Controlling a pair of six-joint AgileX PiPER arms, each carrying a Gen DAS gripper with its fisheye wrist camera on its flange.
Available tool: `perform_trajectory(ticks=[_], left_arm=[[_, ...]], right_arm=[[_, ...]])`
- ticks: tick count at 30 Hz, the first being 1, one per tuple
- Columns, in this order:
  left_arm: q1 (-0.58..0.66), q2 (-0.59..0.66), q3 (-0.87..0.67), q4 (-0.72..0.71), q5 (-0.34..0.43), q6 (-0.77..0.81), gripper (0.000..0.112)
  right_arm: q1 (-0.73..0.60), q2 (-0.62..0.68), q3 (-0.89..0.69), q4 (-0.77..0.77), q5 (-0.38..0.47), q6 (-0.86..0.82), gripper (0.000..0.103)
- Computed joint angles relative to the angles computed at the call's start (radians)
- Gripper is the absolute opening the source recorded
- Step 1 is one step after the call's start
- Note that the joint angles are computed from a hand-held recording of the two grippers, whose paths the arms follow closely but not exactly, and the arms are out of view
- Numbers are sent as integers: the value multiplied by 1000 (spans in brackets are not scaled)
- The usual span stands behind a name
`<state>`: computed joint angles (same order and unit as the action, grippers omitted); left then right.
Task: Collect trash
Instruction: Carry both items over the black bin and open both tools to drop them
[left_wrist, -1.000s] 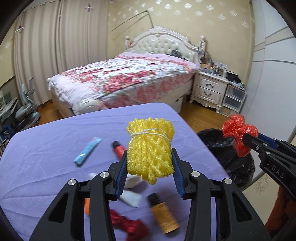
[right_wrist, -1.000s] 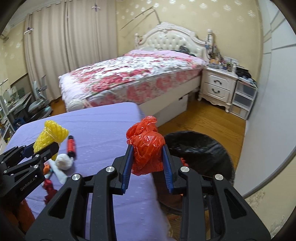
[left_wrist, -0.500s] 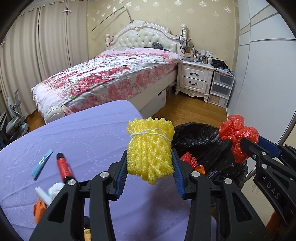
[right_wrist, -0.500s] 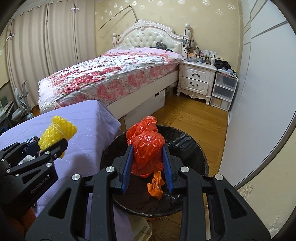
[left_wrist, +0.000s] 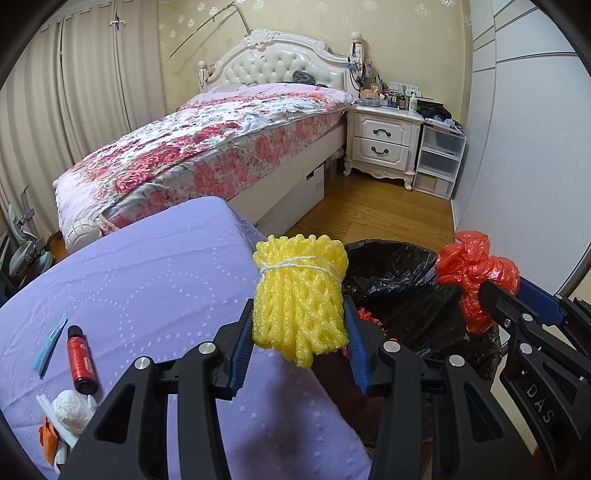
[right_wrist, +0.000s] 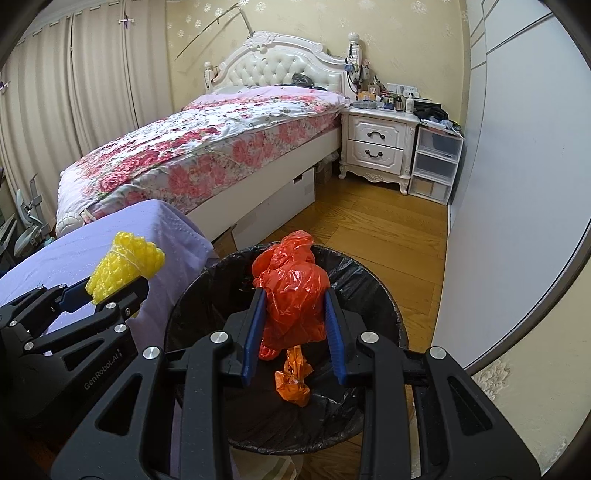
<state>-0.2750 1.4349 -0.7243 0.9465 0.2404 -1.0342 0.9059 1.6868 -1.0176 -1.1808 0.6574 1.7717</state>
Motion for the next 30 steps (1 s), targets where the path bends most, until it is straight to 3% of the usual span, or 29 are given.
perform_trajectory(ticks=[4,6,9,16,19,30], left_arm=[[-17,27,-16,57,24,-68,51],[-24,36,-20,88,38,-104,67],[-18,28,-17,99,29,-120,75],[-10,22,-17,57,25,-89,81],[-1,17,-18,12,22,-47,81],[27,-69,11,-174,46,126,83]], right_arm=[[-16,12,-7,0,-8,-9,33],[-20,16,-8,-1,-10,-14,36],[-24,19,-7,-11,-2,-6,42],[-20,10,-5,-8,31,8,48],[-10,3,-3,-5,60,16,57],[32,-39,13,15,112,24,72]])
